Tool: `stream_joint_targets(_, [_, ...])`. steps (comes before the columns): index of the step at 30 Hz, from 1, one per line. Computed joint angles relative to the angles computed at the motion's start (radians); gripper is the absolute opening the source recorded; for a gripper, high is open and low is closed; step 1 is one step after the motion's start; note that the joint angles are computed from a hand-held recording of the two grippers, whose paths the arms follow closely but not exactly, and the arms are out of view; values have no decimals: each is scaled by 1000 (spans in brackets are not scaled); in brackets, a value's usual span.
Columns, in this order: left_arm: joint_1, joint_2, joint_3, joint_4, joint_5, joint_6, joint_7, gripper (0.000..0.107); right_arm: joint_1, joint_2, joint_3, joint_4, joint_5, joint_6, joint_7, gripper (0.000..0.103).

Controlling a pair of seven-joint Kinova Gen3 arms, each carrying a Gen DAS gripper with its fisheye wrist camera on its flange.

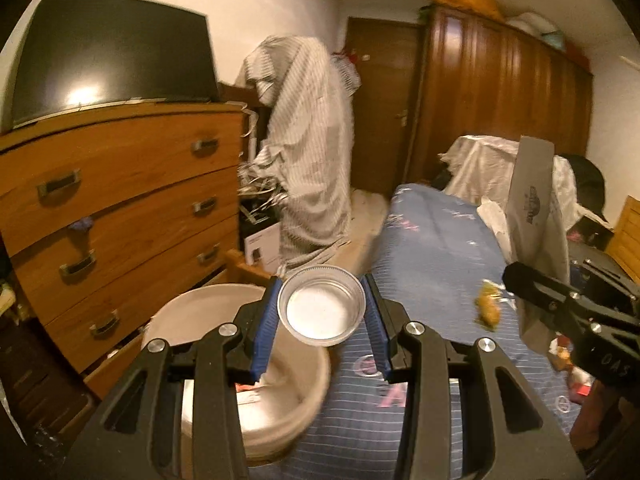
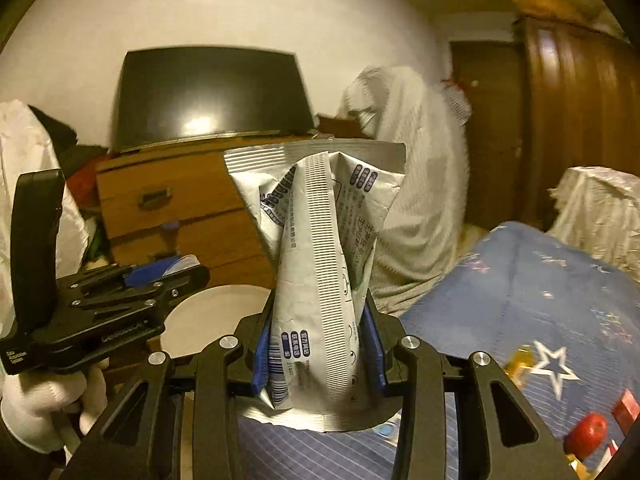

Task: Collect trash
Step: 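Carry the clear lid in the left tool while the right tool carries the paper bag to the white bucket, then open both tools to drop the lid and paper bag into the bucket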

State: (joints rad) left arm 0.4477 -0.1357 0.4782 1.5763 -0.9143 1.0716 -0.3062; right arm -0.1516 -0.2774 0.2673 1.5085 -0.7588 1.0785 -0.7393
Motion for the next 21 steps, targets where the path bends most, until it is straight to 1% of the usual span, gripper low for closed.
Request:
stream_joint_targets(2, [-16, -21, -38, 16, 43, -19, -33, 39, -9, 57, -43, -57, 15, 18, -45, 40])
stream_joint_targets(3, [-30, -31, -58, 24, 67, -32, -55, 39, -11, 74, -50, -69, 15, 27, -49, 40])
stream_joint_targets(5, [-60, -47, -81, 37, 110, -50, -89, 39, -2, 136, -99, -133, 31, 59, -96, 40])
stream_joint_targets(6, [-77, -51, -94, 40, 131, -56, -110, 39, 1, 159, -130, -157, 46, 60, -123, 40])
stream_joint_targets(9, [-124, -62, -122, 48, 183, -77, -157, 39, -1, 243, -220, -245, 102, 82, -215, 40])
stream_joint_targets(12, [-168, -66, -142, 54, 231, -97, -199, 39, 1, 321, -280, -325, 148, 140, -281, 40])
stream_joint_targets(14, [-196, -65, -158, 54, 267, -105, -235, 39, -26, 383, -324, -389, 212, 179, -347, 40])
stream_joint_targets(18, [-232, -46, -216, 46, 388, -120, -362, 39, -74, 476, -376, -482, 323, 252, -432, 40])
stream_joint_targets(19, [-240, -44, -226, 47, 412, -124, -385, 39, -86, 503, -383, -514, 345, 279, -456, 40])
stream_joint_targets(21, [-256, -37, -237, 50, 445, -126, -419, 39, -99, 531, -394, -539, 374, 308, -477, 40])
